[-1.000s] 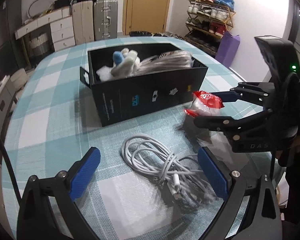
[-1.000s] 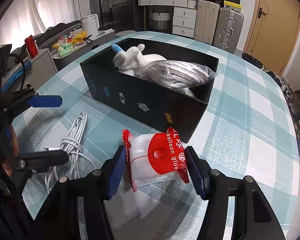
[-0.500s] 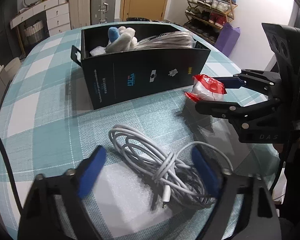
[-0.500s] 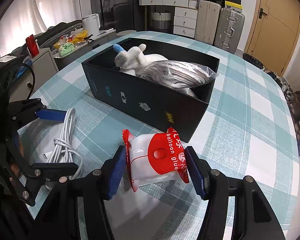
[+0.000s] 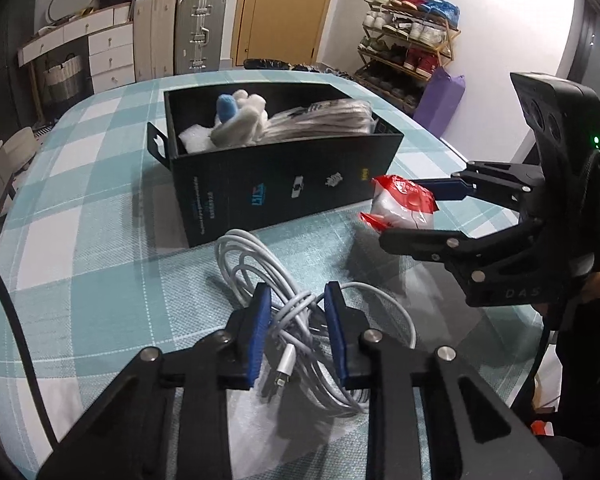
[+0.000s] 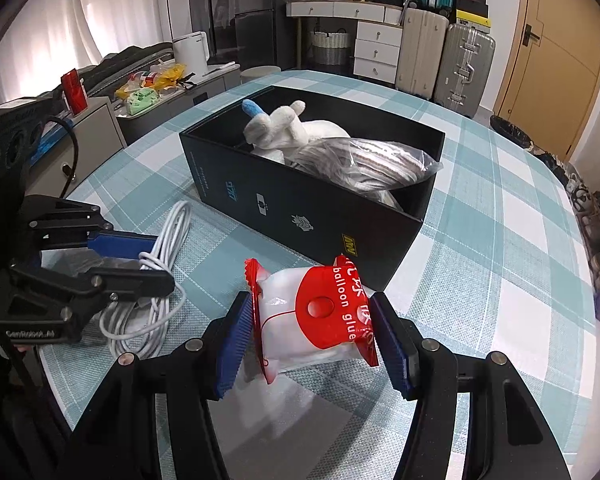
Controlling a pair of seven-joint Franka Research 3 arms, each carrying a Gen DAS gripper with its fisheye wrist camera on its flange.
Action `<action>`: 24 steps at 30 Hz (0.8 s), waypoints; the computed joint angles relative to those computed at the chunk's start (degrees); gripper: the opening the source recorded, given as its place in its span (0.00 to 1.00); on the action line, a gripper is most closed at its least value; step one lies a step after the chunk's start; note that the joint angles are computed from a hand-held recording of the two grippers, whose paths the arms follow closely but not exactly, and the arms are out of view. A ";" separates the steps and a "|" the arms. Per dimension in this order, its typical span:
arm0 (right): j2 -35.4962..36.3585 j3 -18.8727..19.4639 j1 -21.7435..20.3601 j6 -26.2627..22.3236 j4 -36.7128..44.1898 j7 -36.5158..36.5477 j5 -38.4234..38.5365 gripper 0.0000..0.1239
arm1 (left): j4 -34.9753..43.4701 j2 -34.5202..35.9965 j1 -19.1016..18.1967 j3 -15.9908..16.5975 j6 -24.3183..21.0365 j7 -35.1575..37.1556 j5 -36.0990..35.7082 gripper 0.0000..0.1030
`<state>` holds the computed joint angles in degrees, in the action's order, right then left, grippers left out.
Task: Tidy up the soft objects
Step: 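Lift the balloon glue packet with the right gripper while the left gripper grasps the white cable, then carry the white cable and balloon glue packet over the black box with both grippers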
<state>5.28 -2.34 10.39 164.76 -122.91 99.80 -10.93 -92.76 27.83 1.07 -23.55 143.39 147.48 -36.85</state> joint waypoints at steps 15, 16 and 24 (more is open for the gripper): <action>-2.25 0.86 -0.40 2.40 -1.65 -2.24 1.59 0.49 | -1.66 -2.21 2.46 -1.87 2.57 7.50 -9.18 0.13; -2.55 0.86 -0.41 2.77 -1.89 -1.92 1.14 0.49 | -1.79 -2.45 2.61 -1.96 2.82 8.28 -10.28 0.12; -3.92 1.58 -1.04 3.67 -2.91 -0.90 -0.02 0.49 | -0.99 -2.45 0.65 0.57 2.80 8.85 -10.15 0.11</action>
<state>1.36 -0.76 9.35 168.43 -125.82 98.90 -10.95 -93.75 25.38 1.71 -22.98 146.19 156.34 -47.00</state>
